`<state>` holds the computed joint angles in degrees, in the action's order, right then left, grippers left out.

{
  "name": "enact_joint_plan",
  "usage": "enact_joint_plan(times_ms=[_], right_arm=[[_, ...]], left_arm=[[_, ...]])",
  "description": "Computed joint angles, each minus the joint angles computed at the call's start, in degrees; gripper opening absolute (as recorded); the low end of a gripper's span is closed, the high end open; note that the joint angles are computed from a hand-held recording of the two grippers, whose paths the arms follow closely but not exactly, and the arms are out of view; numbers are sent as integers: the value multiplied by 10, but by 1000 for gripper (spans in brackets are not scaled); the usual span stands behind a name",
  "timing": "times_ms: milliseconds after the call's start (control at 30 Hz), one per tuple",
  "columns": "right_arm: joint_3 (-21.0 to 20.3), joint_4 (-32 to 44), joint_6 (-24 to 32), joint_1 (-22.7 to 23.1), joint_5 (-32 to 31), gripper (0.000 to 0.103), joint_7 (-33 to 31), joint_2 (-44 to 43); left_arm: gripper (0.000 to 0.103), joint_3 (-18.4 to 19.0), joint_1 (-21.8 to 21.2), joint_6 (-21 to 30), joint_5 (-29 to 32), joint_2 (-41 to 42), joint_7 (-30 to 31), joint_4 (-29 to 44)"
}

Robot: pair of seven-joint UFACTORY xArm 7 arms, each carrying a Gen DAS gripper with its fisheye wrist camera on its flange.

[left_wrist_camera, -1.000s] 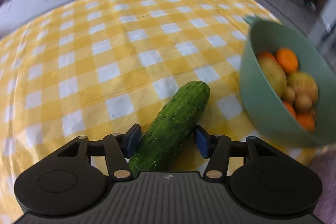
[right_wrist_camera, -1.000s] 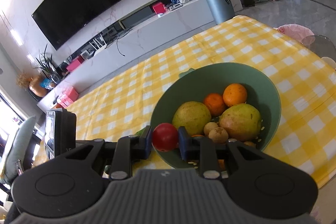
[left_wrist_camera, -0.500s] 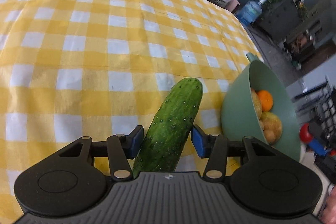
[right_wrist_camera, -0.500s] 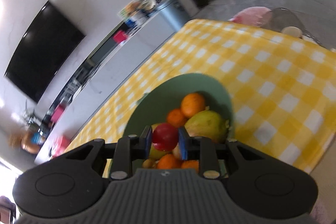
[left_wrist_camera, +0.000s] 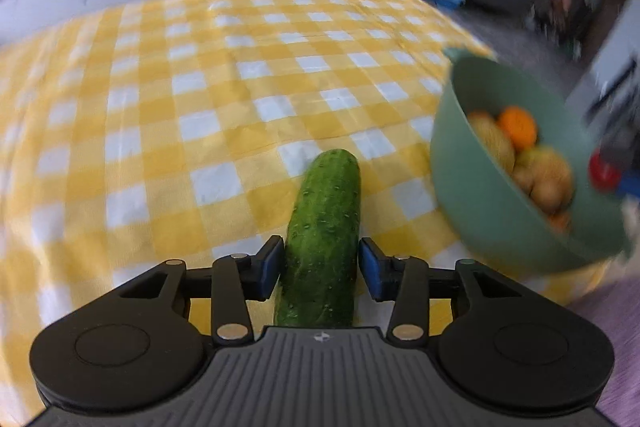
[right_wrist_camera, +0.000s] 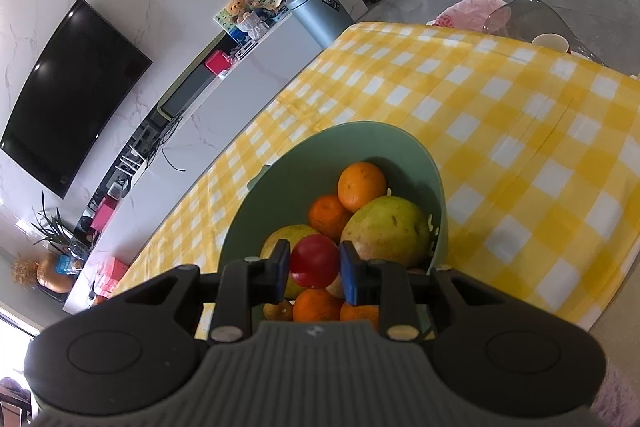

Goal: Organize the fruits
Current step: 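Grasp the cucumber with the left tool while the right tool carries the tomato over the colander, then open the right tool to drop the tomato into the colander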

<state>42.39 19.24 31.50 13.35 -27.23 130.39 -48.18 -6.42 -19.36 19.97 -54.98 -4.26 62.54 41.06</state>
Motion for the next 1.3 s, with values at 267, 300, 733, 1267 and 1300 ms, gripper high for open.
enact_joint_plan(times_ms=[267,300,733,1267,1300], right_arm=[[-1,-1,5,1,-1,23,1,-3],[-1,-2,7,1,-1,23,3,-5],[37,-24,-93,-77,-35,23,64,-17],[-35,-14,-138,-27,21,26,-107,49],[-37,-18,-149,-28,27,26,-109,48]], left_arm=[[44,-8,-33,-86,-54,-2,14,-21],[44,-4,-33,-84,-74,-4,19,-22],[42,60,47,255,-280,-67,159,-6],[42,61,117,432,-396,-21,245,14],[42,57,118,428,-398,-16,246,18]])
